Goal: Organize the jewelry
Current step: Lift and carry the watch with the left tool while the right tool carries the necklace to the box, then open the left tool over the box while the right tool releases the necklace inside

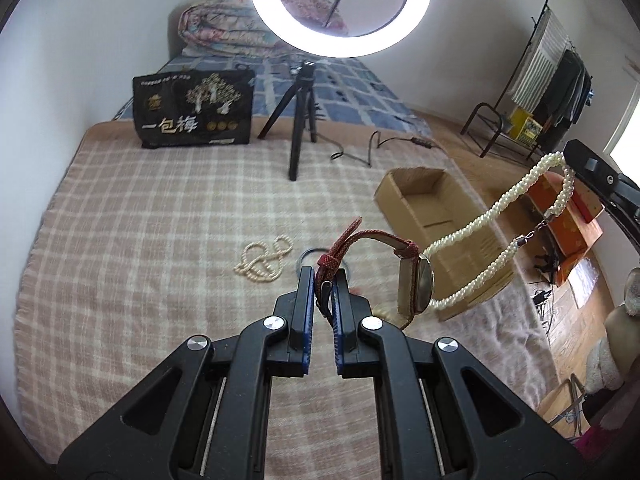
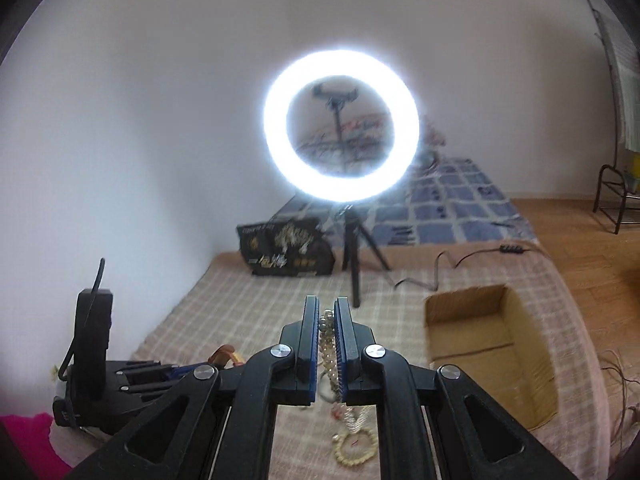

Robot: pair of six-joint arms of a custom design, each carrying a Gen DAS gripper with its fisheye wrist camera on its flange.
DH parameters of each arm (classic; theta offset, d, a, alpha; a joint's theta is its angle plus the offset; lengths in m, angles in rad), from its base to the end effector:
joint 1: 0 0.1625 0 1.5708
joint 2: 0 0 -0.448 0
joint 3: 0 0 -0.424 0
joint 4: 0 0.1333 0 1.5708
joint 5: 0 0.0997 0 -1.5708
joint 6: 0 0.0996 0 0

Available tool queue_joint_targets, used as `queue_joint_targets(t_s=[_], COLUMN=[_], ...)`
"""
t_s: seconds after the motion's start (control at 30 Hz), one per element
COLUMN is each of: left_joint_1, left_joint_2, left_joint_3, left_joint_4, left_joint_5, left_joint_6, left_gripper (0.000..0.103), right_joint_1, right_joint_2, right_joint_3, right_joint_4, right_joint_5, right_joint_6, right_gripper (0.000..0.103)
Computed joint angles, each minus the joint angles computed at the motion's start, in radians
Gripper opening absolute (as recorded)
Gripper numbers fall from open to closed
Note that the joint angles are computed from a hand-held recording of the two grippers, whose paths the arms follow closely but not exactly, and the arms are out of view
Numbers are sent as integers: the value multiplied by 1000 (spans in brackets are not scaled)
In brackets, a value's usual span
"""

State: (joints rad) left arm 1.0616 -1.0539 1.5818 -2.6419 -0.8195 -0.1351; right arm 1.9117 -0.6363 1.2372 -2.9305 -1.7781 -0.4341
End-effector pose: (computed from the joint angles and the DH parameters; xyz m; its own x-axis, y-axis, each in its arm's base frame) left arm -0.1707 -0.7186 0.3276 -0.8589 -0.0529 -0.5094 0.3044 0.7471 -0.5909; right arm 0.3903 -0.7629 0.1869 -0.7776 -0.4634 0.4249 -0.6279 0.5390 -0.5614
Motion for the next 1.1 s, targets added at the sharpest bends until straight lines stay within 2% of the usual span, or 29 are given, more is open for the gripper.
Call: queue_joint_targets(t_s=[0.27,0.47,0.63,0.67,0.87,0.97,1.03,1.07,1.1], left_joint_1=[-23,-25,-12,-9,20,29,37,42,47], left_joint_2=[115,237,347,369,505,565,594,606,621], left_joint_3=[-130,-280,-440,-472,-667,-757,-800,-821,-850], left_joint_4=[16,51,146,167,308,393,412,423,455], left_joint_5=[-24,-22,-46,-49,-78,-74,-74,-88,-97], left_joint_6=[81,133,132,130,86,67,44,35,16], left_gripper=[6,6,6,6,6,7,11,20,29], right_joint_1=[-30,-58,-86,-91,-118,-128,-129,-129,-131], right_joint_2=[-24,-31,-24,-21,-17,-27,-33,-37,-39], right_joint_3=[-15,-33,-57,-62,-70,-61,-52,-48,-47], right_joint_4=[-29,-49,-33,-26,25,54,47,51,58], right_joint_5=[-41,-93,-137,-144,-193,-193,-199,-200,-201], right_joint_6=[9,0,20,21,38,53,48,54,64], right_gripper=[5,5,4,0,0,0,2,2,10])
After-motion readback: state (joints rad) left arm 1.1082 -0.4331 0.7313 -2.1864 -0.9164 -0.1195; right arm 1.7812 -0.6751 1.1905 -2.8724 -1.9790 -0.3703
